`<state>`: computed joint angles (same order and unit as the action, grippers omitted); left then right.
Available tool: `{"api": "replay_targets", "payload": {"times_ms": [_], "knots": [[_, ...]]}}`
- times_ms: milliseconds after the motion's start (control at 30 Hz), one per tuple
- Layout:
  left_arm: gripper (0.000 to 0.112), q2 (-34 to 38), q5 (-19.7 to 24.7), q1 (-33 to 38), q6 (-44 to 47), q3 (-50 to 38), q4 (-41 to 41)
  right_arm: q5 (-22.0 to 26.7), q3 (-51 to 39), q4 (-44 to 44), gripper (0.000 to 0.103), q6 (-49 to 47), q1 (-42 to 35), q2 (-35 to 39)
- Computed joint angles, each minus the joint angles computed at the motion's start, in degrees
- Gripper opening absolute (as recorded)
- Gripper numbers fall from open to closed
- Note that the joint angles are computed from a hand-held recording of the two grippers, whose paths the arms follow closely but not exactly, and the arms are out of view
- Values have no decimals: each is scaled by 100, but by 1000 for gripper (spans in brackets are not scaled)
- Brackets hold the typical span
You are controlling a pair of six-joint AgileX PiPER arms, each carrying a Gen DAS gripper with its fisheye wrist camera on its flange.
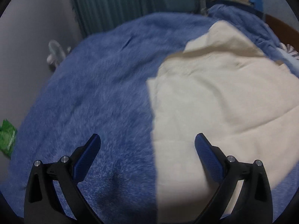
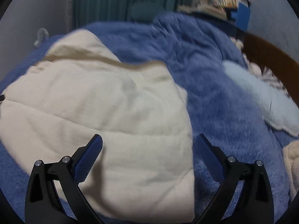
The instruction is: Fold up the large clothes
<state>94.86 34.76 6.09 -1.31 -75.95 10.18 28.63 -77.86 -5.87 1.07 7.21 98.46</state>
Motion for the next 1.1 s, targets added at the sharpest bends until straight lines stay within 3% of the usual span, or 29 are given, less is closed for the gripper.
{"api": "replay_targets", "payload": {"times_ms": [133,200,267,333,400,533,567,600,700,800,900,1100], "knots": [[97,-35,-295,483,941,435,-1153,-128,219,1560,96,-1249,-555,171],[97,-92,-304,582,1155,583,-1441,151,102,2335,96,-1788,-796,289],[97,26,58,614,1113,300,-1515,603,-201,2506,96,-1611,-876,396],[96,63,240,514,1102,-44,-1371,692,-342,2780,92,-1949,-872,298],[96,26,227,572,1931,-284,-2136,662,-511,2714,92,-2194,-763,254],[96,802,1078,956,3241,-1532,-3960,1314,-1871,2333,90,-2098,-653,1015],[95,1053,1224,975,3196,-1814,-3957,1471,-2181,2342,85,-2074,-680,1222],[86,1348,1410,1010,3188,-2136,-3962,1677,-2607,2390,82,-2072,-710,1518],[75,2205,1781,1091,3346,-2892,-3887,1854,-3272,2296,81,-2113,-670,2010],[75,2534,1941,1195,3946,-3060,-4345,2157,-3872,2462,82,-2342,-705,2482],[75,2970,2592,1556,4259,-3378,-5113,2548,-4239,3132,84,-2601,-982,2813],[74,3182,3379,1937,4539,-3476,-5677,3315,-4347,4249,84,-2840,-1581,3067]]}}
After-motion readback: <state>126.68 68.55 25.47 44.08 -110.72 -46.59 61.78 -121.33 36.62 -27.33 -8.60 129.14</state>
